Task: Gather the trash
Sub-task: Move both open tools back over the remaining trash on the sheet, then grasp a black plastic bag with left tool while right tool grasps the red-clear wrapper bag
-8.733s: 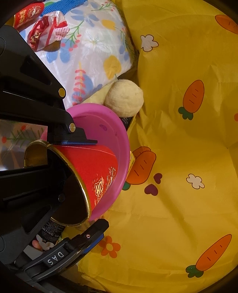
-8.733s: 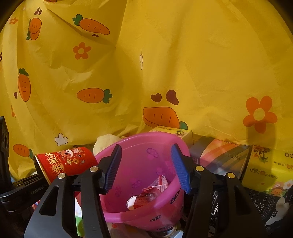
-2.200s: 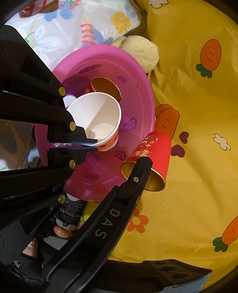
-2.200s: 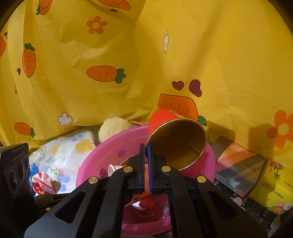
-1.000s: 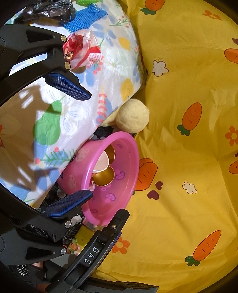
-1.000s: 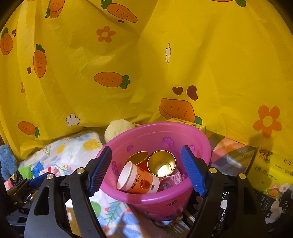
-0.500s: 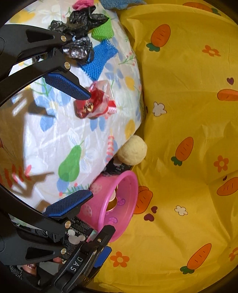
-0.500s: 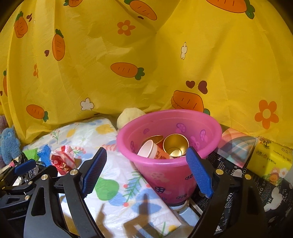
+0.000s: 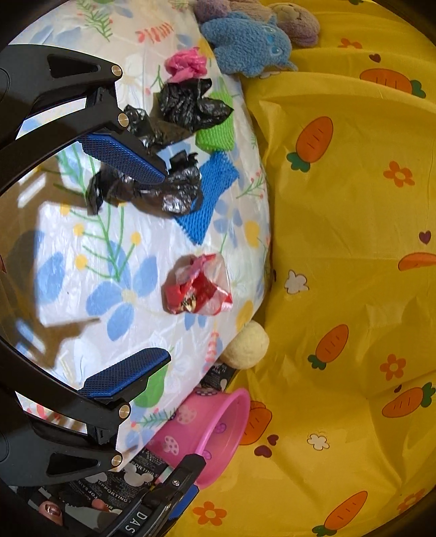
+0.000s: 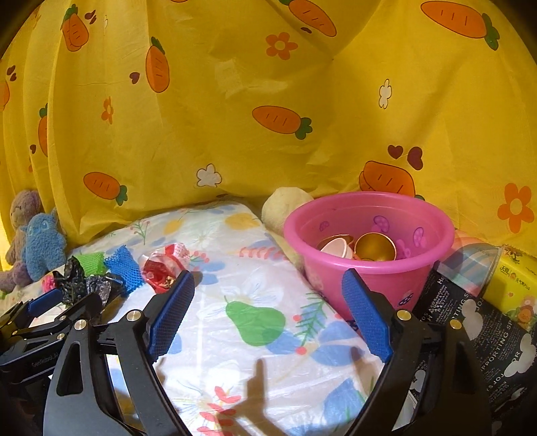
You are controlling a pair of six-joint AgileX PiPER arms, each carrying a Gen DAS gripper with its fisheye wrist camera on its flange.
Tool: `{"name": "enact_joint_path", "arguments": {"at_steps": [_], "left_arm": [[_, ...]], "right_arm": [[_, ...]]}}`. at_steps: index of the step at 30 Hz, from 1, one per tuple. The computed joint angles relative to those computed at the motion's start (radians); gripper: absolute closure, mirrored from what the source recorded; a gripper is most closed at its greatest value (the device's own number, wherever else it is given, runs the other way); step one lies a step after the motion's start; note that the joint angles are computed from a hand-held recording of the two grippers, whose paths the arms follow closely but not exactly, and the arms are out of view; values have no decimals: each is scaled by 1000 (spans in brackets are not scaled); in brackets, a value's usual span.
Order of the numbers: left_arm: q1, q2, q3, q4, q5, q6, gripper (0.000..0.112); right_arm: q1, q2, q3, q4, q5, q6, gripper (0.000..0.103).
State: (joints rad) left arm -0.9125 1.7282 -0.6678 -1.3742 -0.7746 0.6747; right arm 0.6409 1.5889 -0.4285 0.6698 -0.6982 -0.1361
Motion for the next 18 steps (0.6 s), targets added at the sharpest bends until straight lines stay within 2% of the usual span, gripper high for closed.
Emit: {"name": "enact_joint_path", "arguments": {"at_steps": [3,11,18], "left_arm": [[14,-17,48,-5,-21,-20,16],[102,-80,184,49,-4,-124,16],[198,-61,167,77,70,-105,16]], "right_arm": [[28,28,-24,10,7,-8,17],[99,107,-106,38,28,-33,17],[142,164,-192,71,75,-84,17]]}}
